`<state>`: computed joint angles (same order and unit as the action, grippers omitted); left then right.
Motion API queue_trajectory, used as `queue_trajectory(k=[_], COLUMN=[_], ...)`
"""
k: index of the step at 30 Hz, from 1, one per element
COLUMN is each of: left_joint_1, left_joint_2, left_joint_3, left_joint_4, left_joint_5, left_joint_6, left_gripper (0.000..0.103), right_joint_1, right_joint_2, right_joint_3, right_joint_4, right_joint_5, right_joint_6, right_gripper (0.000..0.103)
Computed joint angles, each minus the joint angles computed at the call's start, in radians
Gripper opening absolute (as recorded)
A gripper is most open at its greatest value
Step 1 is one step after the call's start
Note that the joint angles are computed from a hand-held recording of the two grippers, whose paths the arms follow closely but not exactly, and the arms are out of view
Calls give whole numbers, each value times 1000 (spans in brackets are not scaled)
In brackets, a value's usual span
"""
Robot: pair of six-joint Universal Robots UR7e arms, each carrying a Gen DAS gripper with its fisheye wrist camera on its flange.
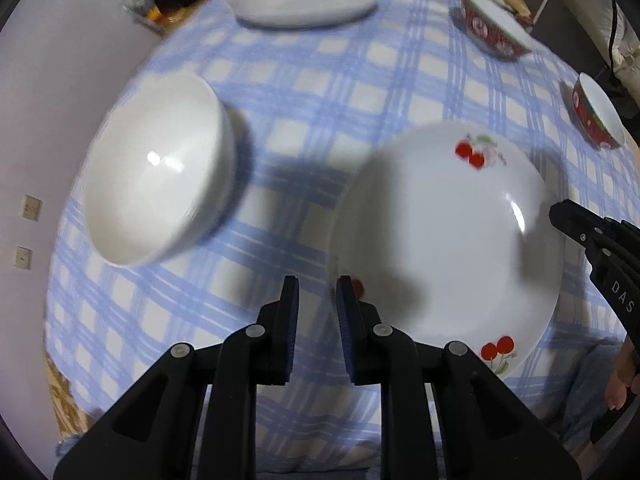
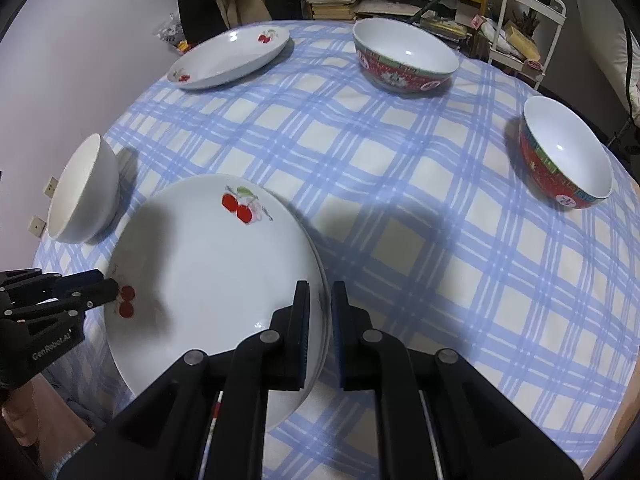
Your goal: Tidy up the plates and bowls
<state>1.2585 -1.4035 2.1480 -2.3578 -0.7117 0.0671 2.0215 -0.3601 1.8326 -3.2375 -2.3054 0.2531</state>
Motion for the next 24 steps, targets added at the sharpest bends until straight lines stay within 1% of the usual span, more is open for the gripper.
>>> queue_trajectory(k=[3,5,8,10,12,13,14,15,16,17,18,19,20,21,23,24], left_joint_1=[-24,-32,-15,-10,-1,4,9,8,8,13,18,25,30,36,47,51], left_joint_2=[-35,-43,-25,-16,-3,5,12,22,32,47,64,80,92,108,151,174], left_joint_3=[2,-16,-79,-112,-152,-165,-178,-189,-205,-228,-250,-277,-295,-317,-369,-395], left_joint_4=[-39,-58,-63,-68,-88,-105,-133,-161,-173,-176,-175,-173,-178,-190,-213,-224], left_joint_5=[-13,1,15,26,18,16,20,29,38,39,35,26,15,6,-3,-3], left_joint_6=[18,25,26,30,45,57,80,106,130,151,165,183,199,218,265,287], left_gripper=[21,27,31,33,48,59,62,63,67,73,76,79,79,79,84,85], right_joint_1=[7,9,12,3,2,3,3,2,2,2,4,4,2,-1,-6,-9], right_joint_2=[-8,-14,-15,-26,-31,-32,-33,-34,-33,-30,-25,-23,-22,-20,-14,-8], right_joint_3=[4,8,3,-2,-18,-22,-30,-39,-46,-59,-77,-91,-108,-122,-150,-167], right_joint_4=[-39,-87,-156,-180,-180,-187,-195,-197,-198,-194,-187,-175,-162,-159,-165,-169], right_joint_5=[-7,0,-9,17,17,17,23,29,30,31,24,20,26,35,49,53], right_joint_6=[-11,-38,-71,-73,-68,-70,-74,-79,-85,-101,-117,-124,-131,-135,-151,-162], right_gripper=[12,12,12,12,12,13,15,16,20,25,27,34,42,47,62,66])
